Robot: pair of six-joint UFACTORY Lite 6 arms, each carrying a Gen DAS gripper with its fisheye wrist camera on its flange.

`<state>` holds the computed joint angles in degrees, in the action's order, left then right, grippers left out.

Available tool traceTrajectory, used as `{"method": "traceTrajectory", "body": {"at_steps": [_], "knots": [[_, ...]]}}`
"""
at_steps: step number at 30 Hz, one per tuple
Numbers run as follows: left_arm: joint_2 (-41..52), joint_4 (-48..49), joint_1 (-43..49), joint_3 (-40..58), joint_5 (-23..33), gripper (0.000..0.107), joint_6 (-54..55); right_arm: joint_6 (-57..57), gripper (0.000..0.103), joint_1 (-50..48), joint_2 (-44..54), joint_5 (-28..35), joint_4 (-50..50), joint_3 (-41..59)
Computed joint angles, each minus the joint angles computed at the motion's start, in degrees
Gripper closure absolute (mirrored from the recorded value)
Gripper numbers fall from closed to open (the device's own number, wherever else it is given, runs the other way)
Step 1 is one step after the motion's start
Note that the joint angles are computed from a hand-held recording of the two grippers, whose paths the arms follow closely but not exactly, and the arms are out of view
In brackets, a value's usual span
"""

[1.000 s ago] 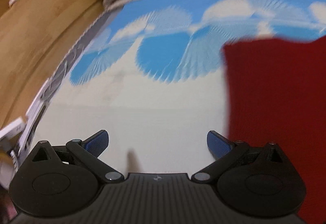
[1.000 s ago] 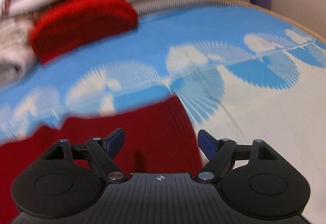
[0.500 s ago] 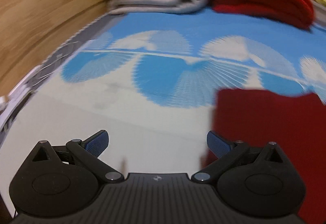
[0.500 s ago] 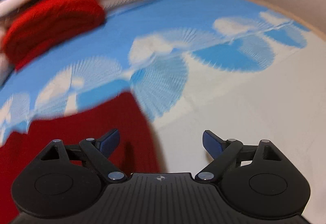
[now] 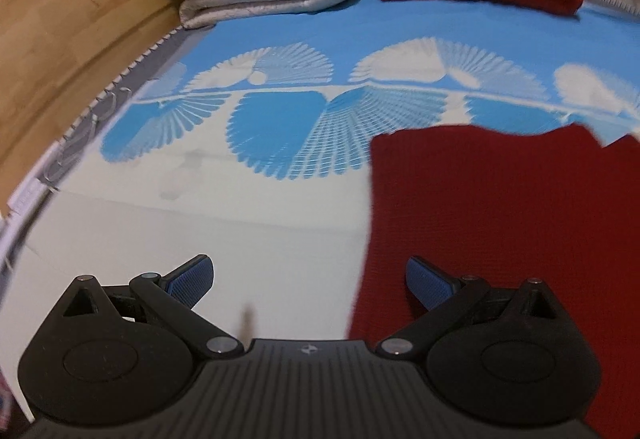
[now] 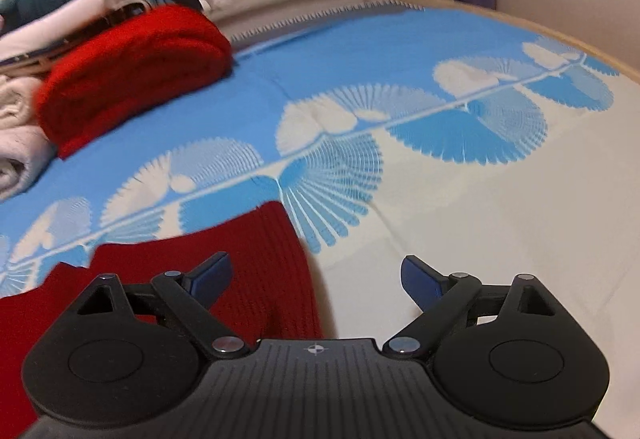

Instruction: Fold small clothes

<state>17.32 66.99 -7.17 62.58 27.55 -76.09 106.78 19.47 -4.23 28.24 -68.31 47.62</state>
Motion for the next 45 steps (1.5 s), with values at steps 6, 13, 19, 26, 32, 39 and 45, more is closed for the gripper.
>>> {"method": "traceTrajectory", "body": {"at_steps": [6,13,19,26,32,39,45], "knots": [[-7.5,-1.1,-3.2,-5.6,-0.5,0.004,-0.4,-3.0,0.011,2.9,-9.5,2.9,5.3,-5.2],[-15.8,-3.8,-6.7,-11.8,-0.9,0.004,1.7,-1.4,0.011,9.3,-20.2,8.5,8.3,-10.6],[-22.5,-5.3,-9.2,-16.7,0.1,0.004,2.3,3.9,0.011,20.6,-28.9,16.1,12.0,-15.5],[-28.5,-10.1,-11.9,-21.3,2.4,0.004,4.3,20.7,0.01,42.0,-34.5,26.8,13.1,-19.9],[-37.1,-24.7,-12.5,-28.1,3.1,0.004,13.2,31.4,0.01,53.3,-30.0,29.4,14.1,-20.2],[-50.5,-46.4,-12.5,-38.5,7.2,0.004,27.1,43.2,0.01,60.0,-26.3,26.4,13.0,-20.7],[-58.3,-41.0,-16.5,-45.9,10.8,0.004,17.9,54.8,0.01,60.7,-28.9,23.6,10.3,-26.3]]}}
